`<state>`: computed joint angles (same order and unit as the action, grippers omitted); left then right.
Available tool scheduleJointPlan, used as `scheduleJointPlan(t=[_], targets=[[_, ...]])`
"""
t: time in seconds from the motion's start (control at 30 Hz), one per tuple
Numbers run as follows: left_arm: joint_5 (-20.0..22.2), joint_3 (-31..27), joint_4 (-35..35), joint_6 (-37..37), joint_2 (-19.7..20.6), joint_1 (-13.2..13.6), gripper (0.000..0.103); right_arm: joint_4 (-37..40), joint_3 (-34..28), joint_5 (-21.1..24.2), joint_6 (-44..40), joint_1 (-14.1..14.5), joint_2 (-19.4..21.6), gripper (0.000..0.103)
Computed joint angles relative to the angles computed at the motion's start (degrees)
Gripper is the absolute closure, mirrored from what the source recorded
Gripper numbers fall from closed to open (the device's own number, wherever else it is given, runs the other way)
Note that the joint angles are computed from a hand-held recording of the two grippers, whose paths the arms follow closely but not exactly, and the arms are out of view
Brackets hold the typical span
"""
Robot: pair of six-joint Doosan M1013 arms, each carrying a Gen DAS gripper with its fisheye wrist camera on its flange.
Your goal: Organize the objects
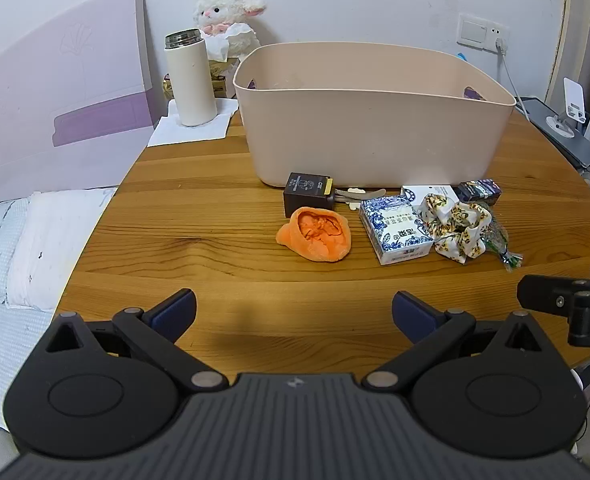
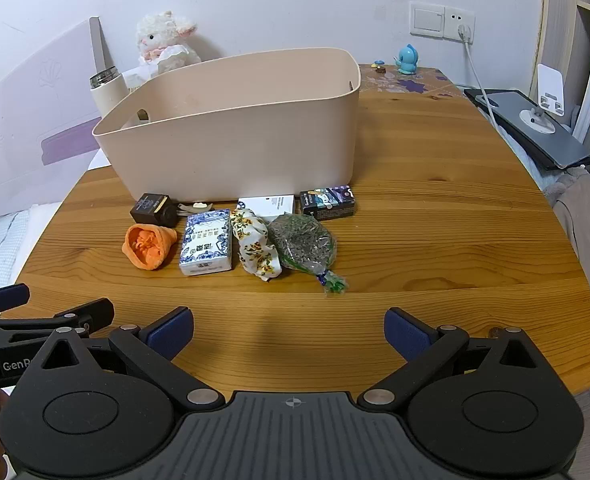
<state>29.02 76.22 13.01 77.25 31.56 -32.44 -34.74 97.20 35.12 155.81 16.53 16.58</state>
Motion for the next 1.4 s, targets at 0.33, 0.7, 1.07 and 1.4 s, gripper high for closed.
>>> scheduleJointPlan(t=[0.33,0.7,1.07,1.4], targets=[[0.3,-0.2,0.0,0.0,0.2,0.0,0.000,1.1,-0.3,-0.1,-1.5,-0.3,0.3,0.000],[1.0,-0.9,-0.9,0.8,0.6,-0.1,0.000,2.5,-0.4,-0.5,-3.1,-0.6,0.5,0.000],[1.3,-1.1,-1.0,0.6,0.8,-0.2,0.000,3.3,-0.8,-0.4,-4.3,-0.7,0.7,0.000],[1.7,-1.5,-1.3,0.5,1.1,-0.2,0.000,3.8,-1.2,-0.2,-5.3,-0.8,1.0,0.000]])
